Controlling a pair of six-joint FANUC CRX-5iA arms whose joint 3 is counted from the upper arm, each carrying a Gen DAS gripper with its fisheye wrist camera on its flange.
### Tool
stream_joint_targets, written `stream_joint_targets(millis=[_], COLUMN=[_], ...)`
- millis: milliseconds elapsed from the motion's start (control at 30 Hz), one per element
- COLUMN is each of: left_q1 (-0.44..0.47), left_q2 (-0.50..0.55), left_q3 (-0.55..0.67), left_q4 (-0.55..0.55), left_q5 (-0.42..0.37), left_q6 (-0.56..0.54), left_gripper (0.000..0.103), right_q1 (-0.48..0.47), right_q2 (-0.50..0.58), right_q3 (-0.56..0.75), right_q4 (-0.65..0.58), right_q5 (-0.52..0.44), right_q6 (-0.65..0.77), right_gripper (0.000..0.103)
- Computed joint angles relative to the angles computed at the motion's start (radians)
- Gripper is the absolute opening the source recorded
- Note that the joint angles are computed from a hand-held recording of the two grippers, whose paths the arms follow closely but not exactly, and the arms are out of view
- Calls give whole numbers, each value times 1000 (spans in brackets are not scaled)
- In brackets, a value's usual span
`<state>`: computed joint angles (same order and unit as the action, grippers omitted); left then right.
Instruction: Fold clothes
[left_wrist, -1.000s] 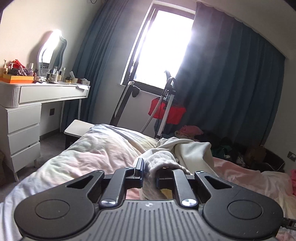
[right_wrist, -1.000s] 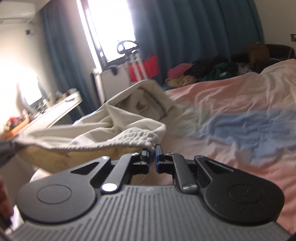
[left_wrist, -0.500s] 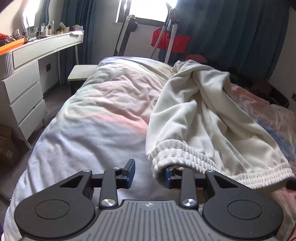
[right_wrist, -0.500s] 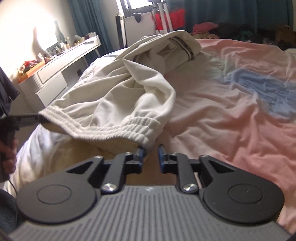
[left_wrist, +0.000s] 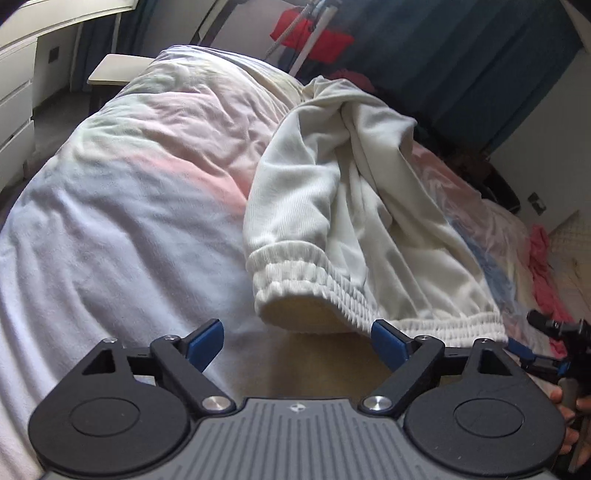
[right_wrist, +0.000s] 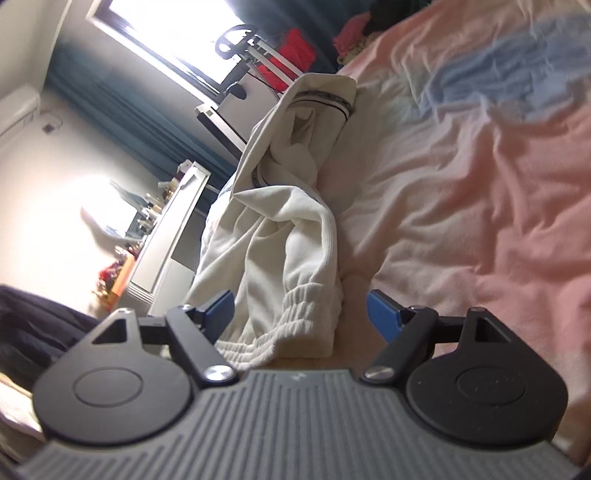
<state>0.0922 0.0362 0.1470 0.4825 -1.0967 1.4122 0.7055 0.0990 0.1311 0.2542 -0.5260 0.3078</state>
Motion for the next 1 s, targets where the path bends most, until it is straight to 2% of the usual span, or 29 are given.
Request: stream_joint_targets(millis=[33, 100, 200, 233, 300, 433, 500, 600, 667, 733, 833, 867, 933, 1000], left_q1=[-5, 2, 29, 32, 23, 33, 27, 12, -2, -14, -28, -32, -33, -29], left_q2=[-4, -15, -33, -39, -59, -47, -9, 52, 72, 95, 126, 131, 125, 115], left_q3=[5, -13, -89, -102, -109, -184, -184, -126, -108, -62, 6, 18, 13, 12], left_q4=[-27, -11, 131, 150, 104, 282, 347, 320, 310, 242, 126, 96, 72, 55], left_q5=[2, 16, 72, 101, 193, 320, 318, 266, 245, 198, 129, 119, 133, 151], left_q6=[4, -7, -68, -64, 16, 37, 45, 91, 69, 85, 134, 154, 188, 224], left_gripper=[89, 90, 93, 93, 93, 93, 92, 84, 84, 82, 61, 48, 40, 26], right_q1=[-2, -5, -18, -22, -33, -51, -55, -57, -57, -53, -52, -54, -59, -59], right_q2=[9, 28, 54, 64, 91, 143, 153, 161, 159, 157, 159, 161, 168, 172], right_q3=[7, 27, 50, 60, 93, 169, 174, 174, 166, 157, 165, 171, 188, 191], right_q4=[5, 1, -33, -44, -83, -194, -195, -193, -185, -169, -181, -202, -240, -269], right_q5=[-11, -37, -40, -41, -52, -94, -108, -114, -102, -92, -100, -104, -114, -105], right_q6=[-17, -26, -27, -29, -3, 114, 97, 80, 76, 75, 98, 115, 142, 138], right_gripper=[80, 73, 71, 70, 68, 68, 64, 38, 37, 36, 36, 35, 35, 35])
